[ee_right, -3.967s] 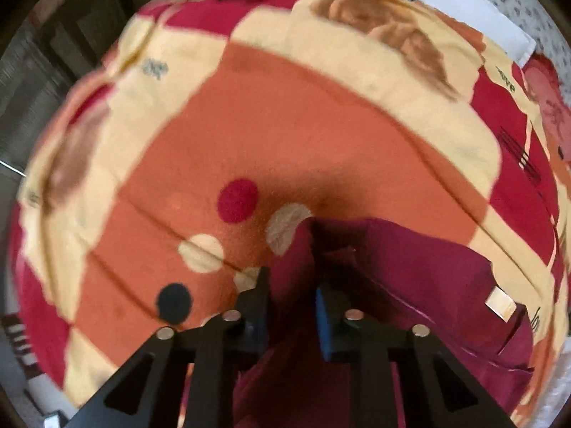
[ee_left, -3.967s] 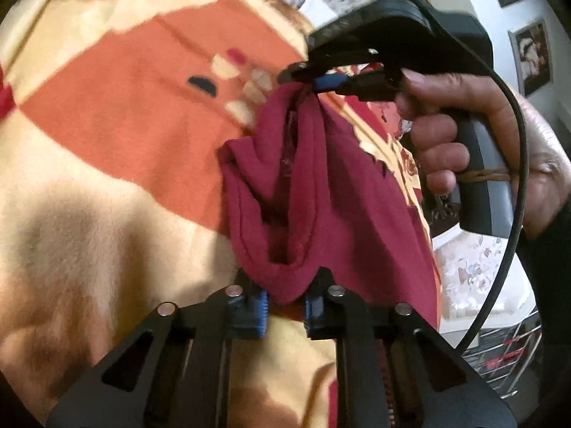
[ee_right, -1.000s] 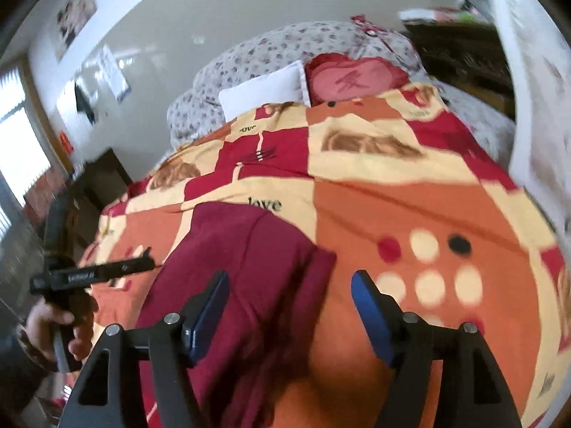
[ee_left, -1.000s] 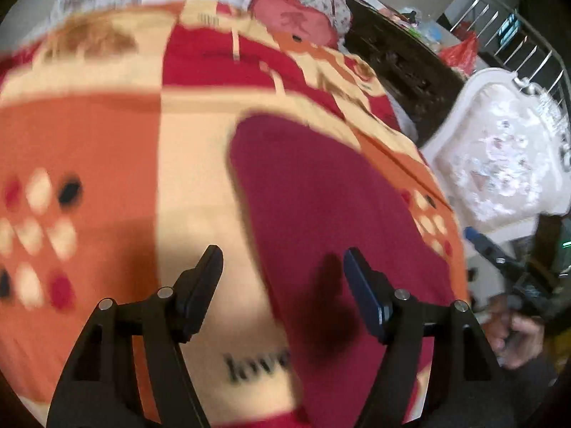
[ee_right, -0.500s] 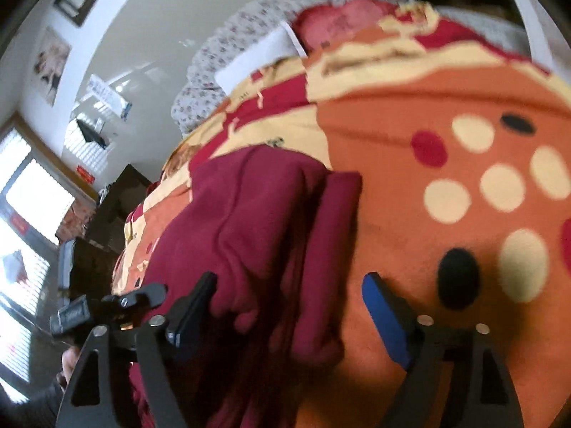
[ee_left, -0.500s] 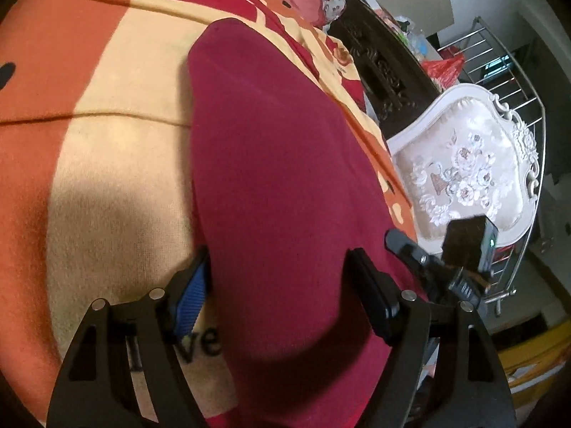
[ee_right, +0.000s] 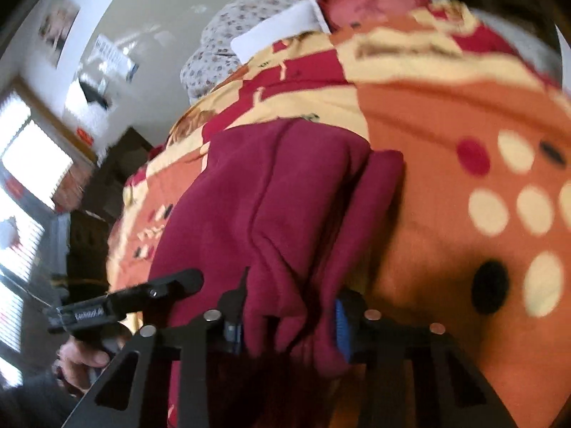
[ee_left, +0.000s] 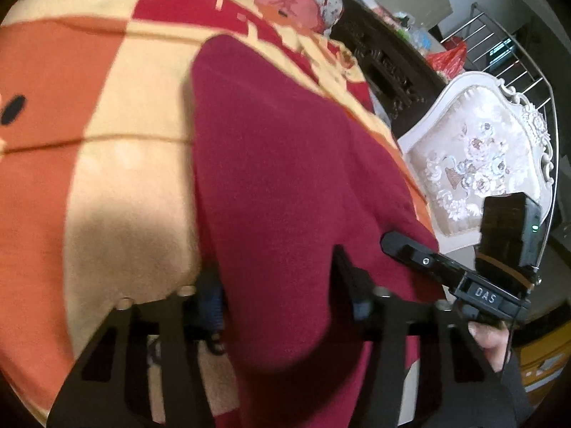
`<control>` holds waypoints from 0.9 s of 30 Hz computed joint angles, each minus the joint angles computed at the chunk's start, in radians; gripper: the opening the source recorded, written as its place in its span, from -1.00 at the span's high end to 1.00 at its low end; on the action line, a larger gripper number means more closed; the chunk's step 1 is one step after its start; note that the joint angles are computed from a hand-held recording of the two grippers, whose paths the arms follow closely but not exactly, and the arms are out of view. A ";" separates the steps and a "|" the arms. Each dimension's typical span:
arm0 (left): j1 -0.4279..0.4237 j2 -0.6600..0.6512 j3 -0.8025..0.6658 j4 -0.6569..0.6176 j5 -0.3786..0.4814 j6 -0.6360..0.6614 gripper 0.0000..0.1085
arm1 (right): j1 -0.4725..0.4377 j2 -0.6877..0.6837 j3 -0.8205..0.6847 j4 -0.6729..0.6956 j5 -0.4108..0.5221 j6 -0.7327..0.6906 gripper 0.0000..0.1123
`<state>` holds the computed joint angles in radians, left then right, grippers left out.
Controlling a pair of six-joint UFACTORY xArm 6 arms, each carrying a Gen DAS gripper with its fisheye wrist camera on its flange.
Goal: Fold small clothes
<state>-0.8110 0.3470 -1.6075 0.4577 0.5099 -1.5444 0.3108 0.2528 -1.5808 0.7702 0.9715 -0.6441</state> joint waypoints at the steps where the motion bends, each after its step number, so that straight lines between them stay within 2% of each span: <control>1: -0.003 -0.014 0.008 0.024 0.006 -0.018 0.16 | 0.009 -0.016 0.003 -0.008 -0.007 -0.002 0.41; 5: -0.020 -0.121 0.059 0.182 0.086 -0.132 0.17 | 0.053 -0.053 -0.040 0.009 0.001 -0.027 0.42; 7: -0.016 -0.195 0.101 0.235 0.129 -0.147 0.17 | 0.080 -0.025 -0.107 0.028 0.013 -0.018 0.42; 11: 0.011 -0.289 0.136 0.224 0.254 -0.037 0.16 | 0.140 0.090 -0.260 0.052 0.023 0.029 0.42; 14: 0.056 -0.318 0.175 0.191 0.284 0.022 0.16 | 0.185 0.203 -0.360 0.065 -0.001 0.077 0.42; 17: 0.103 -0.320 0.236 0.153 0.264 0.056 0.14 | 0.223 0.307 -0.436 0.010 -0.048 0.142 0.41; 19: 0.138 -0.276 0.245 0.065 0.244 0.115 0.12 | 0.232 0.379 -0.511 -0.071 -0.024 0.226 0.38; 21: 0.153 -0.263 0.268 0.025 0.222 0.113 -0.02 | 0.231 0.439 -0.579 -0.131 0.027 0.294 0.32; 24: 0.157 -0.298 0.317 0.055 0.164 0.068 -0.07 | 0.217 0.396 -0.525 -0.092 0.021 0.252 0.28; 26: 0.152 -0.336 0.347 0.062 0.167 0.075 -0.07 | 0.202 0.347 -0.470 -0.078 0.026 0.219 0.27; 27: 0.143 -0.356 0.360 0.086 0.178 0.053 -0.07 | 0.198 0.306 -0.422 -0.077 -0.002 0.194 0.27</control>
<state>-0.6677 -0.0089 -1.2480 0.5442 0.6881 -1.4914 0.5087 0.5587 -2.0026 0.6934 0.9695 -0.4501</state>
